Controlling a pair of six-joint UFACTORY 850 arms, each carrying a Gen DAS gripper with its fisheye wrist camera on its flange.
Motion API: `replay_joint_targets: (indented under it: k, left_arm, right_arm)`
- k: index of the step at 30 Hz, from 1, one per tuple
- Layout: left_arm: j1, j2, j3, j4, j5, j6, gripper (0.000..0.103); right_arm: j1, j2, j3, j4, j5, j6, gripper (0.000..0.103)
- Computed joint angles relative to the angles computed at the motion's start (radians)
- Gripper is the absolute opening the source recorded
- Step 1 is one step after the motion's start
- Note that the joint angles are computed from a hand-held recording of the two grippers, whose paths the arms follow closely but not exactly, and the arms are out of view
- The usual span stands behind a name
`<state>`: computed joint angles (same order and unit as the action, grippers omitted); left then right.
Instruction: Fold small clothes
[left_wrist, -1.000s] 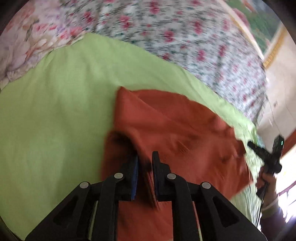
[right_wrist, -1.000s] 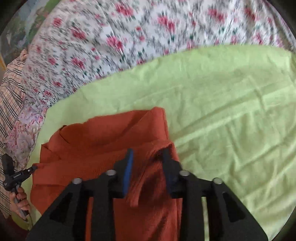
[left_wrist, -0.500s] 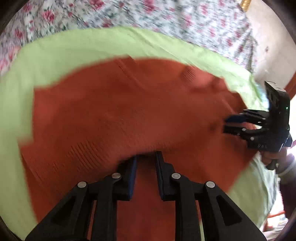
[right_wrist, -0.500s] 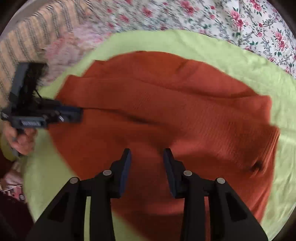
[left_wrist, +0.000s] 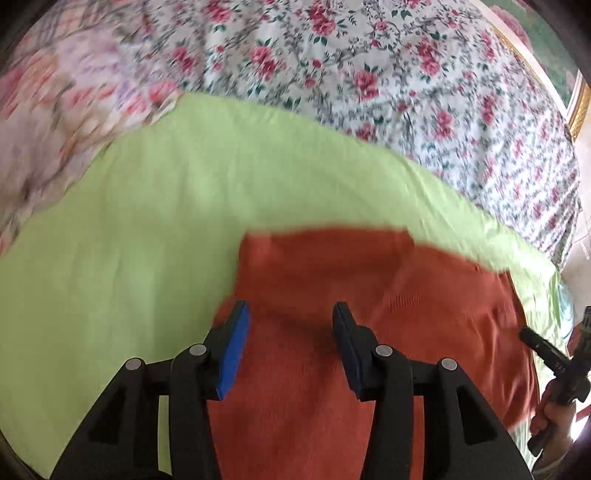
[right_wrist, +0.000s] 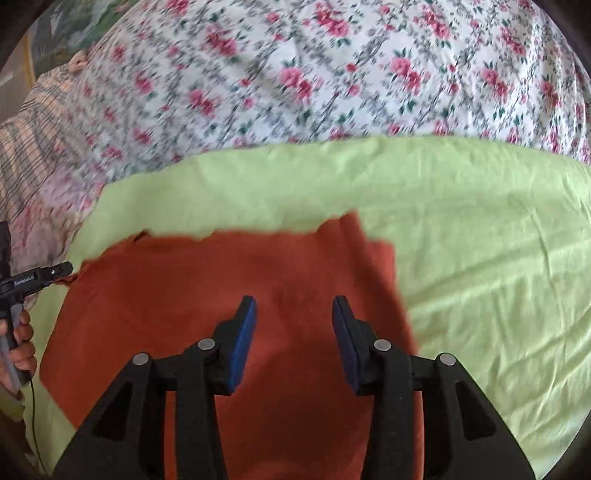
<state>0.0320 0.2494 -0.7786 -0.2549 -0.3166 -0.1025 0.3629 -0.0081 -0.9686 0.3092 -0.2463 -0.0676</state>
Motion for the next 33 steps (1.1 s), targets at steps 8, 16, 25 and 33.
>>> replay_joint_targets:
  k: [8,16,25,33]
  left_arm:
    - [-0.028,0.289,0.231,-0.141,-0.089,0.023,0.049]
    - [-0.085,-0.058,-0.022,0.100,-0.038,-0.057,0.056]
    - [-0.028,0.106,0.052,0.126,0.001,-0.217,0.069]
    - [-0.179,0.428,0.324,0.116,-0.175,-0.374,0.069]
  right_arm:
    - [0.098,0.129,0.174,0.416,-0.018,-0.300,0.047]
    - [0.223,0.194,0.239,0.637,-0.032,-0.399,0.050]
    - [0.275,0.231,0.238,0.474,-0.014,-0.256,0.061]
    - [0.274,0.224,0.266,0.619,-0.022,-0.355,0.061]
